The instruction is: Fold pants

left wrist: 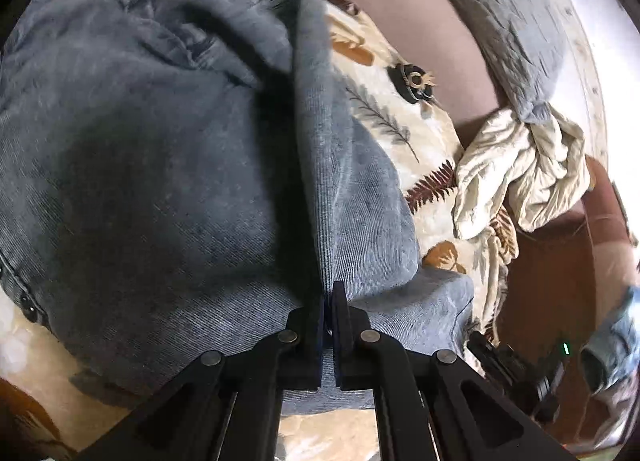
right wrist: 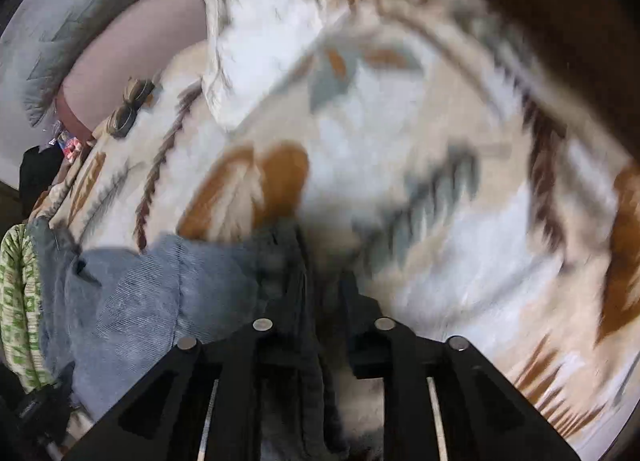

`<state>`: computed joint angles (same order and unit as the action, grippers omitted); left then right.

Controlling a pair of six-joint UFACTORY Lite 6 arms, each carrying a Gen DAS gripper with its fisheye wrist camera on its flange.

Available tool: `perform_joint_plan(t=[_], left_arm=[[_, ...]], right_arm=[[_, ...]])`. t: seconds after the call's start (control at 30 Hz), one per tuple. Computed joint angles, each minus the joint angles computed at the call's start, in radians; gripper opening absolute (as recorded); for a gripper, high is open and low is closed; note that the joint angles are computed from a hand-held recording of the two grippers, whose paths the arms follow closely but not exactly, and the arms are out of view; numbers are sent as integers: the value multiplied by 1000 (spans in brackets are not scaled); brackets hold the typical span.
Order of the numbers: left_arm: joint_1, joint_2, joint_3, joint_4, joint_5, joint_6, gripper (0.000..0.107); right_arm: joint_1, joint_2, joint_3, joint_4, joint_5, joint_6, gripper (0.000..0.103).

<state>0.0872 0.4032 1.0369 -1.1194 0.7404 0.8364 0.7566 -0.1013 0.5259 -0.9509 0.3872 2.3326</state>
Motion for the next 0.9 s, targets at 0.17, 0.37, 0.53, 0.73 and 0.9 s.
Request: perform_joint_plan(t=[0.17, 0.37, 0.53, 0.73, 0.9], left_arm=[[-16, -79, -51, -31, -22, 64, 3], [-12, -68, -37, -10, -27, 58, 3], [-12, -78, -47, -17, -32, 76, 3], [-10, -200, -141, -58, 6, 134, 3], [-99, -233, -242, 9, -127, 85, 3]], right_arm=[[285, -76, -1, -189, 101, 326, 55], [317, 124, 82, -34, -35, 267, 55], [342, 183, 150, 29, -44, 178, 7], [525, -33, 118, 61, 292, 220, 6], [433, 26, 38, 252, 67, 59, 9]])
